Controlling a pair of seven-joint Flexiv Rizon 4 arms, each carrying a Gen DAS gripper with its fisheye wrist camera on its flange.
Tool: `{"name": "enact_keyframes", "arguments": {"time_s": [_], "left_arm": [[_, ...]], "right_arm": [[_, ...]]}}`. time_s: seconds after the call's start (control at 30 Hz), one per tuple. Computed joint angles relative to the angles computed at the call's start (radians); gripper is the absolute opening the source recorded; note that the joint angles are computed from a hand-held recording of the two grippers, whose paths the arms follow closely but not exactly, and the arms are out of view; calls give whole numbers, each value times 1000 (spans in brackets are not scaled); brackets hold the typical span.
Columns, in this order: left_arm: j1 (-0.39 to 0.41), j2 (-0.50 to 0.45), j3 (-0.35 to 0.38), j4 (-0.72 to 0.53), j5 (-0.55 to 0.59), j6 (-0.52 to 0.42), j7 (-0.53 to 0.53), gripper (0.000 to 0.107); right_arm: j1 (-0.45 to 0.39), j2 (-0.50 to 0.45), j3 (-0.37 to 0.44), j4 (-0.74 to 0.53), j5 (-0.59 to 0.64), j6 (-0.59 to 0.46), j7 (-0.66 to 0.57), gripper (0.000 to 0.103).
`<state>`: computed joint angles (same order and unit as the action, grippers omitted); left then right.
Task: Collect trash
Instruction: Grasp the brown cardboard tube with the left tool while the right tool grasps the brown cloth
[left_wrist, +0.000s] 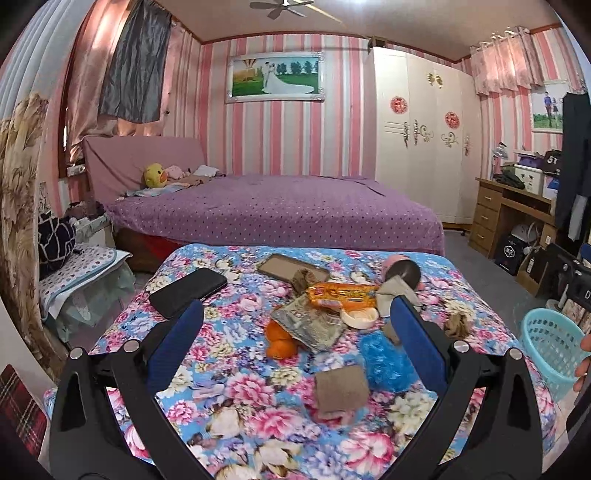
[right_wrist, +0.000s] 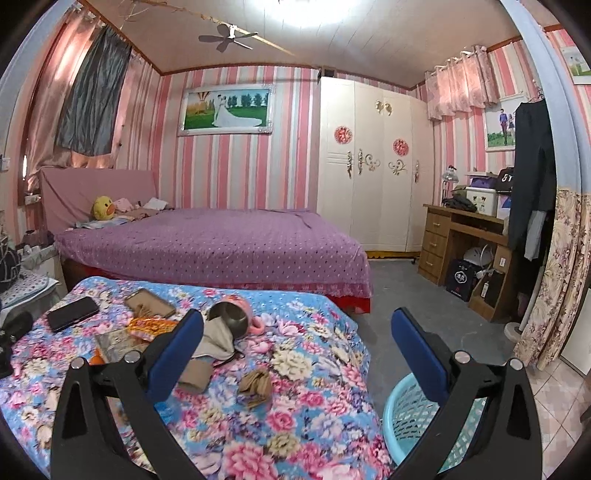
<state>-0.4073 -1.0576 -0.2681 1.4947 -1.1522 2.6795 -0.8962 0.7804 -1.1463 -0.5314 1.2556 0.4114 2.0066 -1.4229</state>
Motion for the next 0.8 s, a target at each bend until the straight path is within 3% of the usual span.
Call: {"name": "enact_keyframes", "arguments": {"time_s": [0.13,0.2,0.33,0.57,0.7,0.8], "left_arm": [[25,-17,1,5,-21,-10,-5,98],[39,-21,-6,12,-37,-26,-4,98],[51,-29,-2,12,-72,-32,17,98],[86,-4,-15,69,-63,-124,-80,98],[76,-23,-12,28,-91,-189,-48,98],[70,-42,-16,-15,-110,-257,-8,98]], "right_arm": [[-19,-51,6,-38,-12,-30,18,99],[-21,-72,-6,-46,-35,-76,38,99],[-18,-111,-52,-57,-59,-73,90,99],[-118,-106,73,-95,-211,-121,170,99],[-48,-145,-73,-86,-193,-176,245,99],[-69,-137,-54,-80,-230,-175,285,99]]}}
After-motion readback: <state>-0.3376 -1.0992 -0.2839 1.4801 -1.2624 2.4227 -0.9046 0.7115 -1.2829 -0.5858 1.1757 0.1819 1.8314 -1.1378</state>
